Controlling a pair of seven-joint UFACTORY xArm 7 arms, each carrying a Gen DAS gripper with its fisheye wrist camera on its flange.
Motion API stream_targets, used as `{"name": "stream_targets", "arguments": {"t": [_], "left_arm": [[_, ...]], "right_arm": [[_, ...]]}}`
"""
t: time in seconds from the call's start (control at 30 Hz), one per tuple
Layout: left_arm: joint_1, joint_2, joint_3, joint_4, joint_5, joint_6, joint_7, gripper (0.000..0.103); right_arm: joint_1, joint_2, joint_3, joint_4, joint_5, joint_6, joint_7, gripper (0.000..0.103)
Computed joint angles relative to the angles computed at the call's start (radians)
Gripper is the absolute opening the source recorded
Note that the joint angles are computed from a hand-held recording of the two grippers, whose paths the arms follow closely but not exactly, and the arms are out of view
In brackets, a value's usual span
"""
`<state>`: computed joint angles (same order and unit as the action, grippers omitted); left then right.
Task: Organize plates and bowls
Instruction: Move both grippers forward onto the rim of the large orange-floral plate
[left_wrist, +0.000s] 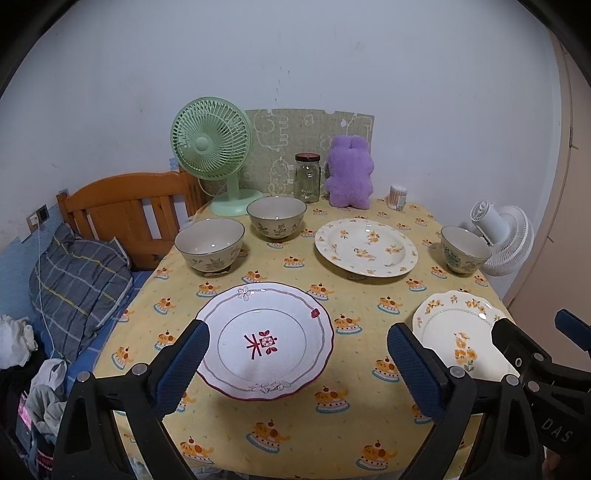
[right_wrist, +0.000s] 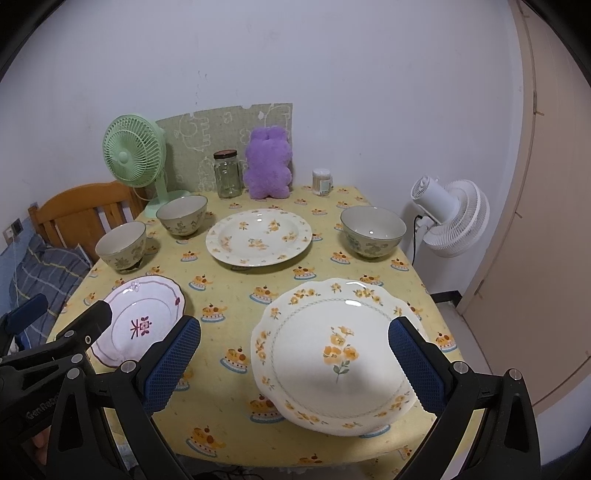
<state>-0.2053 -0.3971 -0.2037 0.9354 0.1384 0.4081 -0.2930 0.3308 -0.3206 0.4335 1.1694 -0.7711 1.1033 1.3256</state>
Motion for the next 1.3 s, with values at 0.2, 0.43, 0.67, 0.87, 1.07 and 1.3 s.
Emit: {"name": "stream_targets", "arguments": {"t": [0.2, 0.43, 0.67, 0.87, 1.07, 1.3], "left_arm": [[-0.025, 0.035, 0.034, 0.03, -0.038, 0.012, 0.061, 0.096], [-0.059, 0.091, 0.082, 0.077, -0.119, 0.019, 0.196, 0.095], [-0.057, 0.144, 0.103, 0.139, -0.192, 0.042, 0.295, 0.094], [-0.073, 0.192, 0.097, 0.189, -0.255, 0.091, 0.354, 0.09], [-0.084, 0.238, 0.062, 0.225, -0.241, 0.125, 0.342, 0.087], [-0.111, 0.33, 0.01, 0.301, -0.109, 0.162, 0.196, 0.084]], "right_arm": [[0.008, 0.05, -0.001, 0.053, -0.004, 0.033, 0.009, 0.103], [0.047, 0.126, -0.021, 0.125, -0.026, 0.099, 0.06, 0.102], [0.111, 0.216, -0.058, 0.225, -0.074, 0.164, 0.095, 0.102], [0.151, 0.233, -0.096, 0.253, -0.054, 0.215, 0.105, 0.1], [0.135, 0.189, -0.124, 0.195, 0.003, 0.214, 0.11, 0.097], [0.049, 0.084, -0.164, 0.041, 0.075, 0.084, 0.033, 0.095]]}}
